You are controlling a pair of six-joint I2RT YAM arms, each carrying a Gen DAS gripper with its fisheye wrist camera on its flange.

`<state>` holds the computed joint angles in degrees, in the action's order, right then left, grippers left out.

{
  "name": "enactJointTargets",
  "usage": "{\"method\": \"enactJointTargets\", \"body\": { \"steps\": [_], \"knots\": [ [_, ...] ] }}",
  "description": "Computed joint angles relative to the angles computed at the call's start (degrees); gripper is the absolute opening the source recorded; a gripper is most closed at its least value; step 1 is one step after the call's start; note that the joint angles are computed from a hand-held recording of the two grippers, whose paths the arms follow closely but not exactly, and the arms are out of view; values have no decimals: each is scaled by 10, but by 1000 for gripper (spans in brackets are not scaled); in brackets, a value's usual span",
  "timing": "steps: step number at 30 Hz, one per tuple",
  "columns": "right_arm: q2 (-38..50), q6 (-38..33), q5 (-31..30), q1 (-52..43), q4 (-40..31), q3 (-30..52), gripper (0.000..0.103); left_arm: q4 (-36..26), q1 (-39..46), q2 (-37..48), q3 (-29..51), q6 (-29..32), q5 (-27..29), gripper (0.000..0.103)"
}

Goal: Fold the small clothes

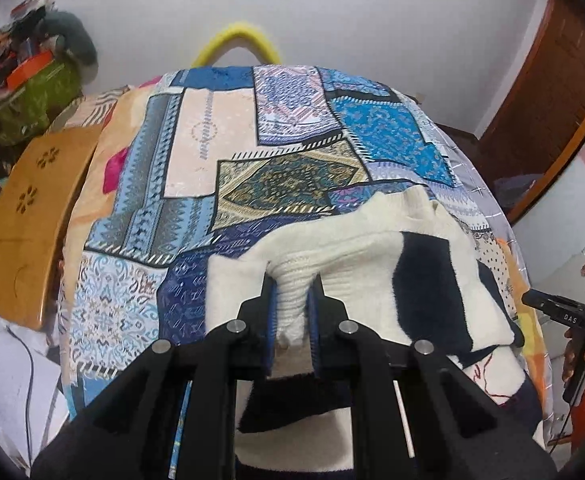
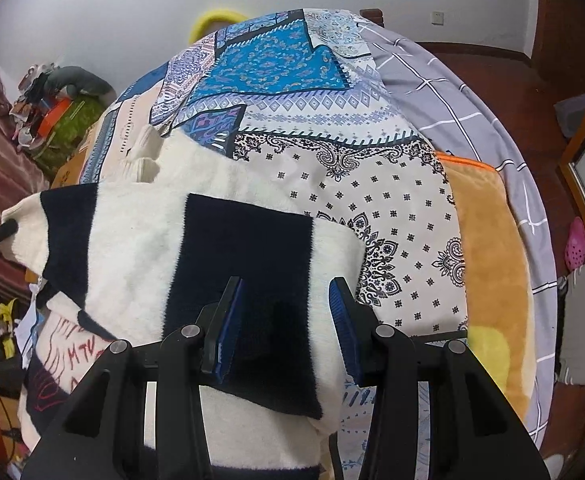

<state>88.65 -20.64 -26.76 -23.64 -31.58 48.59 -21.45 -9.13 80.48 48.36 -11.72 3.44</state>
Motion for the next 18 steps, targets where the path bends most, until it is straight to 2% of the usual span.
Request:
{"method": "enactJointTargets", "body": {
  "steps": [8,14,18],
  "knots": [
    [10,2,-1,6,2,-5,40,-1,30,51,-21,10,23,13],
    [3,-1,-1,21,-3,-16,40,23,13,93,-36,14,-55,16],
    [-7,-7,5,27,-5,-22,40,29,38,90,-48,29,-51,16]
  ]
}}
